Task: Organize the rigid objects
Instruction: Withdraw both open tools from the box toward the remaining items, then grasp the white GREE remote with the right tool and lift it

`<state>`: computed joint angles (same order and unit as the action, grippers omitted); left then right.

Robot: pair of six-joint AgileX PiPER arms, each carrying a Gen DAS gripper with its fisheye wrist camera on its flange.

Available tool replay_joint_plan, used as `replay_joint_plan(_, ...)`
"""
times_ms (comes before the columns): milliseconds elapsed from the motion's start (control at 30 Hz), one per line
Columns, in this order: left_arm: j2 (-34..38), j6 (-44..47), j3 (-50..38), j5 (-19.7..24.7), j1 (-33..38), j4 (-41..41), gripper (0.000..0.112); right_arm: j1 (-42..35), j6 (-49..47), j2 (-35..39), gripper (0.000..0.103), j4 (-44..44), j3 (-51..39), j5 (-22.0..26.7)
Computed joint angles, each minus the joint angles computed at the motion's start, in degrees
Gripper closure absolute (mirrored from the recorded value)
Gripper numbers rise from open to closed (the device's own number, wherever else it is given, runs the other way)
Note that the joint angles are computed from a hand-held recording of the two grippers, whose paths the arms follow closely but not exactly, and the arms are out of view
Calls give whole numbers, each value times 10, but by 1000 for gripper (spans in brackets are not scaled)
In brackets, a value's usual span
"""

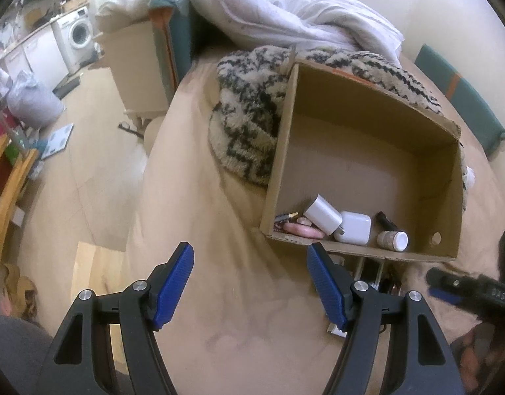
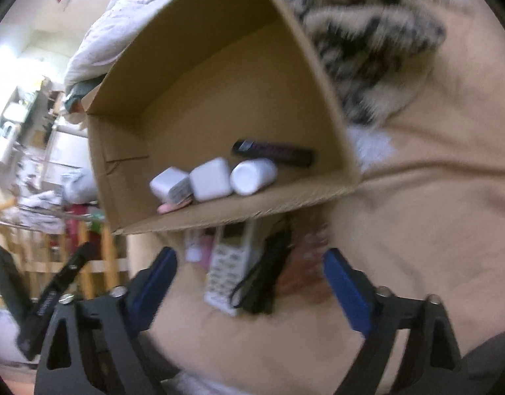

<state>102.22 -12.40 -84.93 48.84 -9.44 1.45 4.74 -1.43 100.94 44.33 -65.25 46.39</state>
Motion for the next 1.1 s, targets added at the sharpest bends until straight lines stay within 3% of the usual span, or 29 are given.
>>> replay_joint_plan(167, 9, 0, -11, 14, 11, -19, 44, 39, 64, 64, 43, 4, -51, 7)
replay_joint_plan(367, 1, 3, -6, 11, 18, -22, 44, 101, 255, 143, 46, -149, -165, 19)
replay_joint_plan(533, 5, 19, -15, 21, 31, -55, 44, 131, 346, 169, 45, -233, -203, 20)
replay_joint_plan(800, 5, 31, -21, 27, 33, -78, 44, 162, 325, 146, 57, -258, -176, 4)
replay_joint_plan(833, 6, 34, -21, 28, 34, -81, 44, 171, 326, 143, 70, -276, -180, 14)
replay_joint_plan(933, 4, 35, -21, 29, 38, -84, 44, 181, 280, 128, 81, -272, -178, 38)
replay_joint_plan(1100, 5, 32, -22, 31, 40, -91, 44, 170, 248, 118, 81, -210, -149, 36)
